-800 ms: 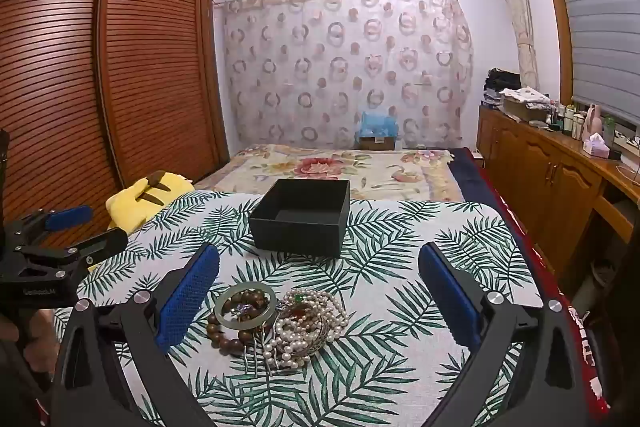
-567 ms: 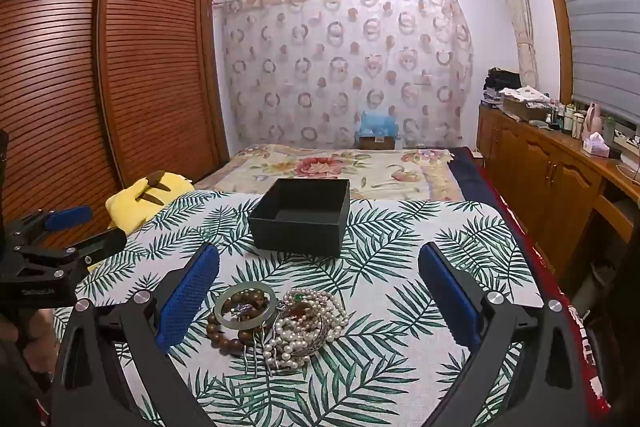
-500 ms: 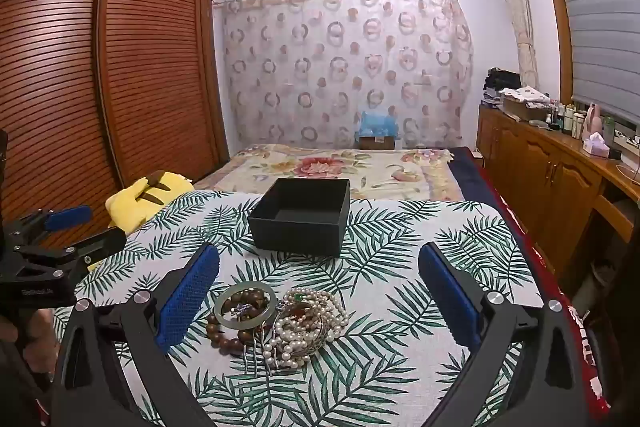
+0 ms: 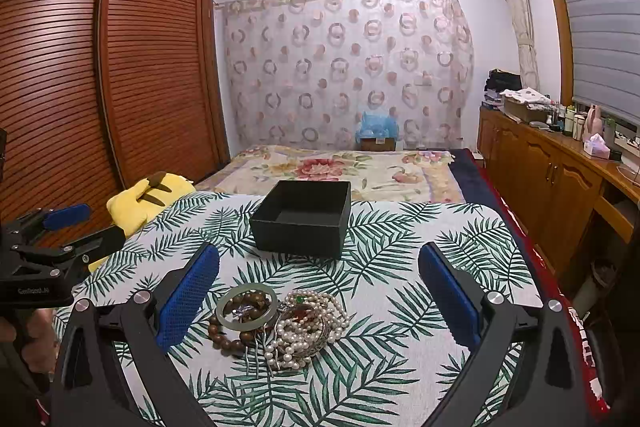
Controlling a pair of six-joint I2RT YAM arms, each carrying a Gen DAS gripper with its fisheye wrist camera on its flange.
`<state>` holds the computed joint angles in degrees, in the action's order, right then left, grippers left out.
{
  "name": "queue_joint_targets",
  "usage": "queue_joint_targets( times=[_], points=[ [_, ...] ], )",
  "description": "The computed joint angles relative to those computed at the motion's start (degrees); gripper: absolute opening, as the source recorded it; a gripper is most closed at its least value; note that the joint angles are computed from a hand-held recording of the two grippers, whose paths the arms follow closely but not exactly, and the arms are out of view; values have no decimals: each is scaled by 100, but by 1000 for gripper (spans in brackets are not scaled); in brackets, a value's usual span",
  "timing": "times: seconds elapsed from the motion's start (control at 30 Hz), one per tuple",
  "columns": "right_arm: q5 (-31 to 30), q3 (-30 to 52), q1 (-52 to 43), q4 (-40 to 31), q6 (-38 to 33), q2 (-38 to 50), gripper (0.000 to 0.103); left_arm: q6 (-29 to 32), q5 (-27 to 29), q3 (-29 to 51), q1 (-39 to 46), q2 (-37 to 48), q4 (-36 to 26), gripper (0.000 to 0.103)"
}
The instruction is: Organize jewelry
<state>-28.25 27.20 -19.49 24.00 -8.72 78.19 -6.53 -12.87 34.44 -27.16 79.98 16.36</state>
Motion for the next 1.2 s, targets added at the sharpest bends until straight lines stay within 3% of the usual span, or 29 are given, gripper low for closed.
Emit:
queue_joint_targets(
  times=[1.2],
  points=[
    [1,-32,12,3,25,-80,100,-27,9,-28,-17,-20,17,95]
  ],
)
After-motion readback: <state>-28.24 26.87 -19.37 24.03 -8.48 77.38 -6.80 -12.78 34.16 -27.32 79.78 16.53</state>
